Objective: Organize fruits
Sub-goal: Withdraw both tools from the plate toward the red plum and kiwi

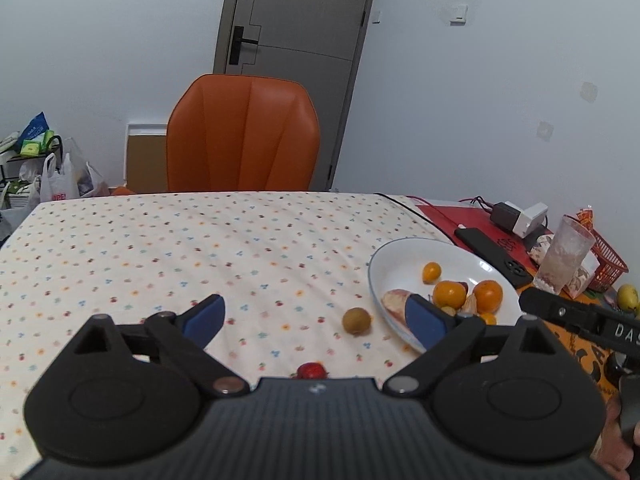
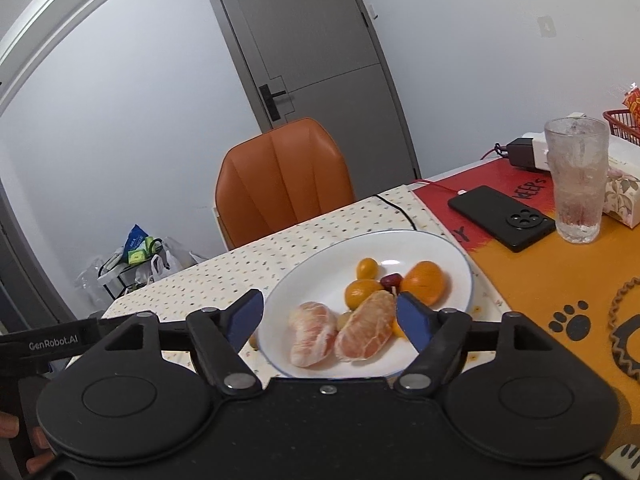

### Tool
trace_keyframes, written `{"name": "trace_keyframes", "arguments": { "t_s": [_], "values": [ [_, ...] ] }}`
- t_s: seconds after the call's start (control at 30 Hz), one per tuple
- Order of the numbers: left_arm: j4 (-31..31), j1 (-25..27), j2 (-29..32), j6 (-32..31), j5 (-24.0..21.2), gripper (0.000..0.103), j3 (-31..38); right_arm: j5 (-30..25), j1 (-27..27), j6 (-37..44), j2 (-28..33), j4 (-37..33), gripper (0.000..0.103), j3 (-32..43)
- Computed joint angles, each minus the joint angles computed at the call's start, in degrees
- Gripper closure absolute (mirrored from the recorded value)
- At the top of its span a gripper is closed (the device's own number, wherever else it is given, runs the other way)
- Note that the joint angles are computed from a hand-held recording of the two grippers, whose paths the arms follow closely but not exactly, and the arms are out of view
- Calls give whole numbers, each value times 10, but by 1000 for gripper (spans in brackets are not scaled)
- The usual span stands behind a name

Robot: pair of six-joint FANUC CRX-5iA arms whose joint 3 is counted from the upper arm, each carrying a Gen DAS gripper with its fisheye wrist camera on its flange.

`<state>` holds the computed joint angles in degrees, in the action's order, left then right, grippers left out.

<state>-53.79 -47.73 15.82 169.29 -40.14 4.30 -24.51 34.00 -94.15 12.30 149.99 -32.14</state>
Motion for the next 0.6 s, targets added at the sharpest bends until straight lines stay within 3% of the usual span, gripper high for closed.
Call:
{"name": "trace_keyframes", "arguments": {
  "t_s": [0.2, 0.33, 0.43, 0.6],
  "values": [
    [-26, -16, -13, 9, -33, 5, -8, 0, 7, 2, 3, 7, 19, 7],
    [-9, -7, -25, 0, -20, 5, -20, -24, 18, 16, 2, -3, 0, 2],
    [9, -1, -32, -25, -15, 5, -28, -24, 16, 17, -1, 10, 0, 1],
    [4, -4, -39, -13, -16, 5, -38, -30, 20, 44, -6, -17, 0, -9]
  ]
}}
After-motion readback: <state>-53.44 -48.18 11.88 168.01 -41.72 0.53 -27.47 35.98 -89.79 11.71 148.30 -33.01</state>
